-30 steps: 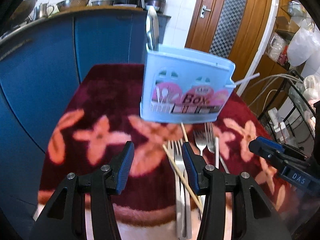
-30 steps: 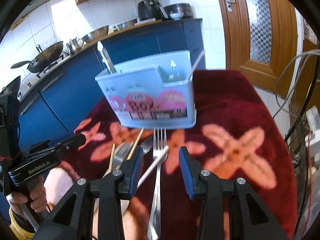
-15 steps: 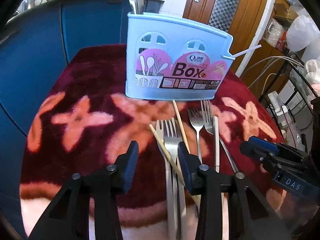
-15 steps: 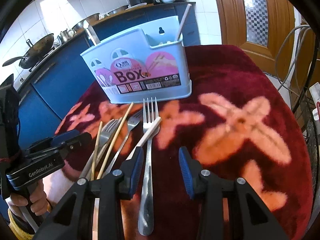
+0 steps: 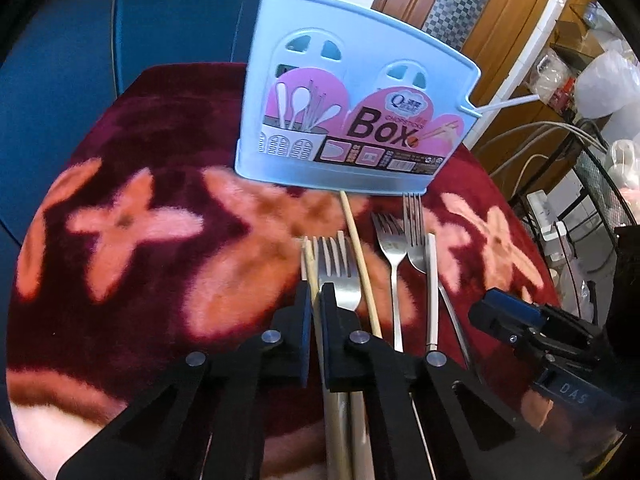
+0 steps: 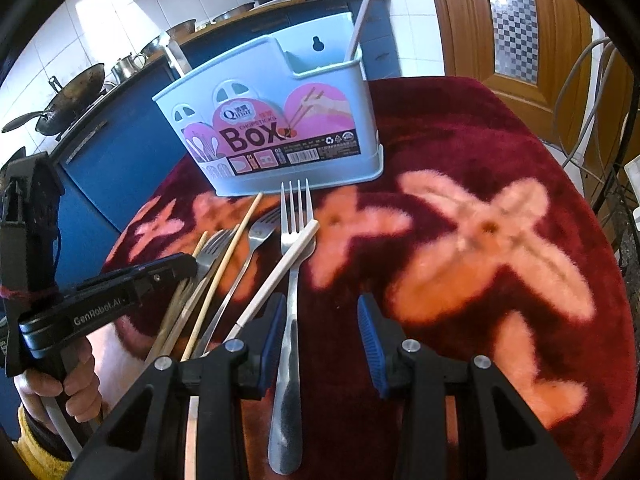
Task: Organize utensils
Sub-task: 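Grasp a wooden chopstick with the left tool while the right tool grasps a white plastic spoon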
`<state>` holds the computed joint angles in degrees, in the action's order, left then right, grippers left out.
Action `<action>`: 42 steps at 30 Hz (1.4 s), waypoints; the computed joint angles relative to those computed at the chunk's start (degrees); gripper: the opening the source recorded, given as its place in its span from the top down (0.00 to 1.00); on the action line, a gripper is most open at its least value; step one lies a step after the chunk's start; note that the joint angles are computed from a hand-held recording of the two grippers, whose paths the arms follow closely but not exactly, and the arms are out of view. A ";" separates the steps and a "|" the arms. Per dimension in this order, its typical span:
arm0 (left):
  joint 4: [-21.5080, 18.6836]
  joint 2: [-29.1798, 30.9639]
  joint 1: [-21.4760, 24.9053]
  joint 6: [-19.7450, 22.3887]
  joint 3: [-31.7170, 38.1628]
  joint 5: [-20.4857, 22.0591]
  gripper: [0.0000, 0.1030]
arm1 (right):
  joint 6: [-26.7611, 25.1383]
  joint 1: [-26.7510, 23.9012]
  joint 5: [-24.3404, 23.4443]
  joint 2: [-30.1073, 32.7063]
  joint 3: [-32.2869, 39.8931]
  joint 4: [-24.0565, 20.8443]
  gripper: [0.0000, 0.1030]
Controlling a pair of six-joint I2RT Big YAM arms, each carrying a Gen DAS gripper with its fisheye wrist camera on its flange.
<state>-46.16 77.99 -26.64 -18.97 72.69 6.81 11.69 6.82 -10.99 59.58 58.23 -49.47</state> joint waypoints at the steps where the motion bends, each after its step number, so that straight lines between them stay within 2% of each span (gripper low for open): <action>1: 0.28 -0.26 0.20 -0.37 -0.20 -0.23 0.98 | -0.02 -0.04 0.01 0.15 0.04 0.01 0.61; 6: 1.56 -1.55 1.80 -1.03 -0.96 -2.15 0.98 | 0.53 0.07 0.02 0.86 0.63 0.08 0.61; 12: -1.29 0.27 3.09 -2.03 0.21 -3.91 0.98 | 1.75 0.90 -1.51 2.15 1.94 -0.50 0.61; 17: -2.72 0.63 3.57 -1.23 0.57 -2.94 0.98 | 3.76 1.87 -2.55 3.97 3.50 -0.90 0.62; 23: -5.12 0.75 4.03 0.57 1.16 -1.36 0.96 | 5.19 3.14 -3.25 5.39 4.66 -1.68 0.74; 31: -7.89 1.11 4.50 1.07 1.93 1.07 0.96 | 4.78 4.54 -1.75 8.15 6.81 -4.03 0.81; 35: -10.66 1.79 4.87 1.60 3.27 2.75 0.96 | 5.46 3.18 -4.43 10.00 7.60 -4.03 0.83; 39: -13.62 2.78 5.56 2.14 4.90 4.79 0.95 | 4.11 2.63 -5.84 10.57 8.06 -4.54 0.84; 42: -16.05 3.23 5.45 3.43 5.89 4.79 0.94 | 2.87 2.49 -6.37 10.60 8.17 -4.82 0.84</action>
